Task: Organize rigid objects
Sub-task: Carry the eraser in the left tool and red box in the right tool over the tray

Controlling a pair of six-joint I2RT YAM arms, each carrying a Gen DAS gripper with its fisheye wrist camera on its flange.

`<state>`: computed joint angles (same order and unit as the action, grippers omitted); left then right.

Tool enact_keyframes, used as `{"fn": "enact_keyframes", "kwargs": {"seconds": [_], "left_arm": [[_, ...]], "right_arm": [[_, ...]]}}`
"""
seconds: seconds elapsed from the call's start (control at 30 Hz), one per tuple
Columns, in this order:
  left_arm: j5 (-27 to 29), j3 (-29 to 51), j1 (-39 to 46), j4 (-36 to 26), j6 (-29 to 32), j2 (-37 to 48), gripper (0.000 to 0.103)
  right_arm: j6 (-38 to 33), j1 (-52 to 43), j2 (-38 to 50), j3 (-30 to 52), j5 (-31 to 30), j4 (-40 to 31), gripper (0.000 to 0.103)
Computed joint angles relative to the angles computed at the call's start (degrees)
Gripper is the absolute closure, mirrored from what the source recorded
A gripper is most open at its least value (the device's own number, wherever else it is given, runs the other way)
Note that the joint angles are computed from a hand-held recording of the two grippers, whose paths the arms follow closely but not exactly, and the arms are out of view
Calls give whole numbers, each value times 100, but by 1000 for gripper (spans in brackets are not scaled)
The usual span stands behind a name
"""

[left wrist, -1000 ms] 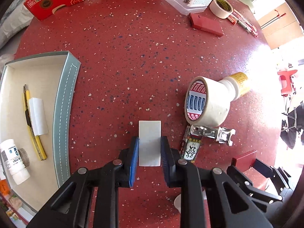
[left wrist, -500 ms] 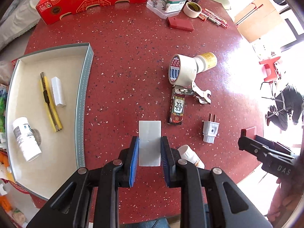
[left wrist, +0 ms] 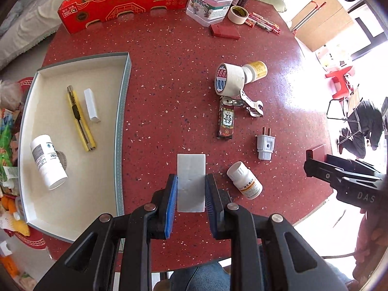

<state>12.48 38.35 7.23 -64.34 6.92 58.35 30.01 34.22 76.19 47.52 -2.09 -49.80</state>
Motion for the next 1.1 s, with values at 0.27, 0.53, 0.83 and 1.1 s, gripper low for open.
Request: {"fn": "enact_keyframes", "kwargs": {"seconds": [0.27, 0.53, 0.83, 1.1], "left_arm": [[11, 58, 1109, -203, 613, -245, 78], [83, -32, 2559, -408, 1670, -356, 78], [73, -80, 4141, -445, 2844, -189, 78], [7, -82, 4935, -354, 3423, 97, 78]], "right_arm": [[-12, 821, 477, 538, 304, -85, 32], [-63, 1251, 894, 991, 434, -184, 32], [-114, 1698, 1361, 1394, 458, -208, 32], [-136, 1941, 1770, 1779, 434, -207, 32]]}}
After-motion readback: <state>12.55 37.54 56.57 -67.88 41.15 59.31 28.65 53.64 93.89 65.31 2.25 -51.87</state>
